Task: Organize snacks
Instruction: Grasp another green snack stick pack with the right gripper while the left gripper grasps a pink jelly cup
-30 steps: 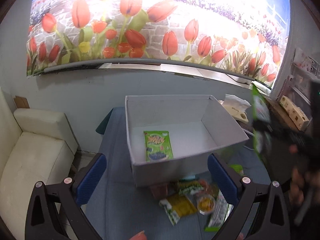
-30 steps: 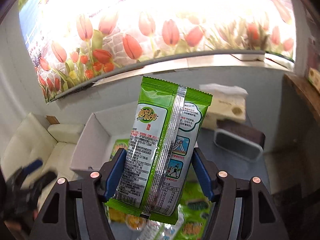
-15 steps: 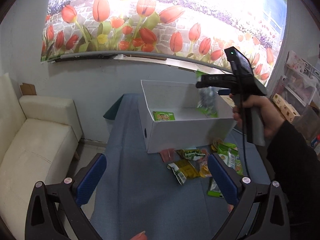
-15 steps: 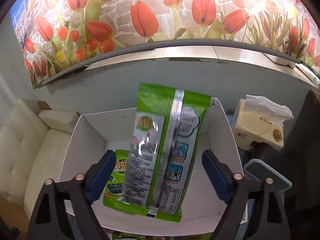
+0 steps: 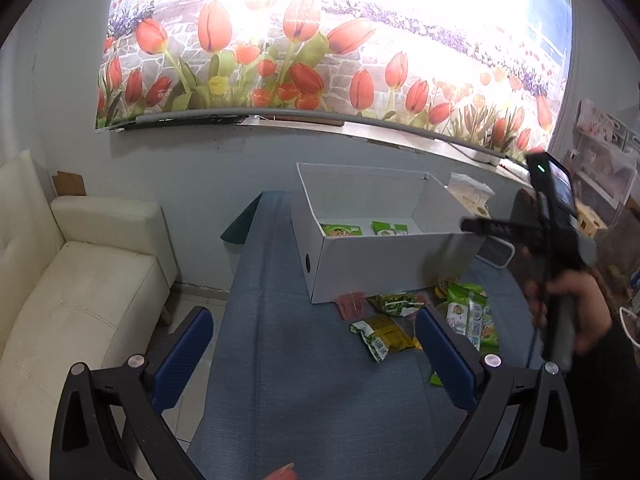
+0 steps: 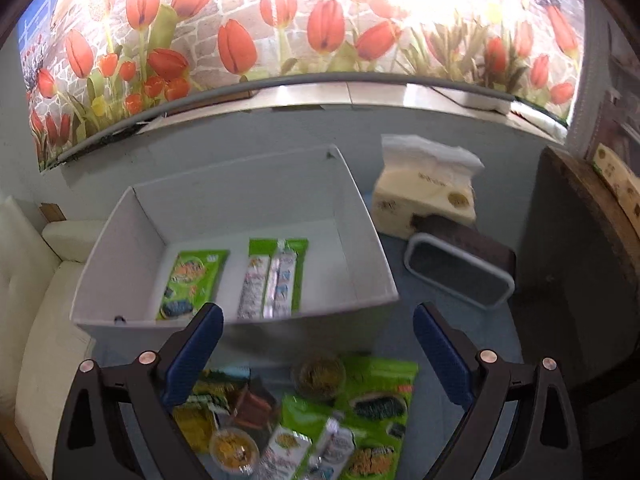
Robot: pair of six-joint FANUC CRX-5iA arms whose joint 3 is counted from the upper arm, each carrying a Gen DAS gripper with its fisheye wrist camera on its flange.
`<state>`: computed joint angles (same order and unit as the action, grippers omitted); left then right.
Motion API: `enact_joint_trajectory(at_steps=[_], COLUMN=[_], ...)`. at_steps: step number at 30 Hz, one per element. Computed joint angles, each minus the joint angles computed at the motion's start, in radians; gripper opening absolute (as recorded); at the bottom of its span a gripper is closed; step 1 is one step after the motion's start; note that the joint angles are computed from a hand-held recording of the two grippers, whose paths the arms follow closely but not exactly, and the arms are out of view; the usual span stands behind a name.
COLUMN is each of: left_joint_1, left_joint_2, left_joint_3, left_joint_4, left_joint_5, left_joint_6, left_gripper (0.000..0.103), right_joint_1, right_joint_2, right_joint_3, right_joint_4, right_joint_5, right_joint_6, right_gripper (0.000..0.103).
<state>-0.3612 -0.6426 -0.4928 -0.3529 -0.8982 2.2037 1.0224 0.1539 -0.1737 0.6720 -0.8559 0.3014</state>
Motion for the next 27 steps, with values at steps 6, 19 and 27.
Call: enact_joint_trajectory(at_steps=[6,19,27], left_joint_1=[-0.035,-0.147,-0.14], left_joint_2=[0.013,0.018,0.008], left_joint_3=[-0.018,-0.056,-0.077], left_joint_4=[-0.001,-0.017,0.011], left_joint_5=[-0.001,-0.055,-0.032], left_joint_6=[0.03,0.095,0.093], left_gripper=[0.103,0.103,0.103], right_joint_1=[0.082,0.13,0.098], right_joint_2=[-0.096,-0.001,-0.042], right_joint_3=[-0.167,-0.126,-0.166], right_joint_4=[-0.082,-0.174,-0.21], right_joint_5=[-0.047,-0.045,0.076], right_joint_6=[-0.188,-0.164,-0.144], right_gripper=[0.098,0.096,0.065])
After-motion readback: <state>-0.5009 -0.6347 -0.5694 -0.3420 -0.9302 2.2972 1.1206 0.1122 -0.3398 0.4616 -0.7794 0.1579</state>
